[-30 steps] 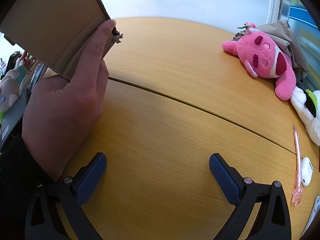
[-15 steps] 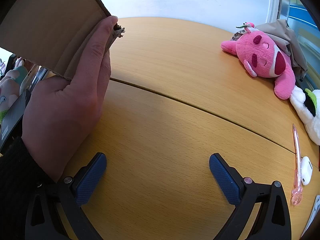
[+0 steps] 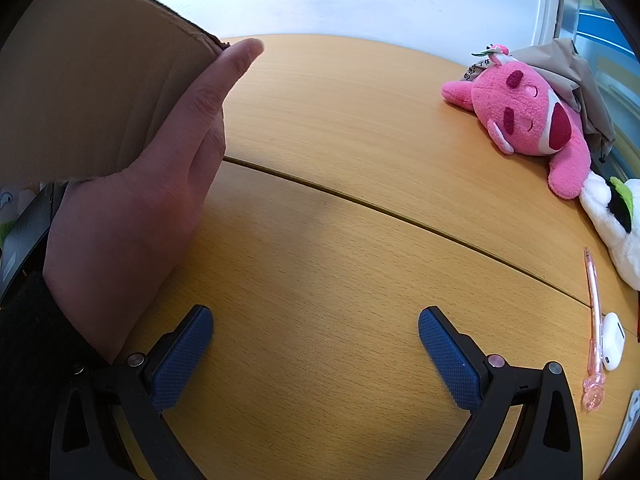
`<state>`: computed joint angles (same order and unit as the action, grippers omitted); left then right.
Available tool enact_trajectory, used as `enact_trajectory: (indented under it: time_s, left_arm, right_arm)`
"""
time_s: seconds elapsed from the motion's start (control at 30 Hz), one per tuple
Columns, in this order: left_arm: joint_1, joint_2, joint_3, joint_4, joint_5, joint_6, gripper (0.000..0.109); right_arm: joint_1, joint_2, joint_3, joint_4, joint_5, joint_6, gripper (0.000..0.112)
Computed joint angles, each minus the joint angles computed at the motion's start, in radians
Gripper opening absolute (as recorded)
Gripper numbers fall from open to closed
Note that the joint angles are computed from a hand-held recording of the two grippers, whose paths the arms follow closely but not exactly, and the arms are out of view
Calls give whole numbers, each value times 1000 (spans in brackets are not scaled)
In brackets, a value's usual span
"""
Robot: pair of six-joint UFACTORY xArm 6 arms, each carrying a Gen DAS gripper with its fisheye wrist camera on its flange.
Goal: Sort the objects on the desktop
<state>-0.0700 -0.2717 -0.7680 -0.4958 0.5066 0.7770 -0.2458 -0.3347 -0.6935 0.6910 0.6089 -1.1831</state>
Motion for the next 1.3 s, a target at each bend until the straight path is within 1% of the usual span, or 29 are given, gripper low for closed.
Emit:
enact_trajectory:
  time_s: [1.3]
  left_arm:
    - [-8,6,-16,15,6,-21,103]
  right_arm:
    - [3,-1,2,-6,-8,17,103]
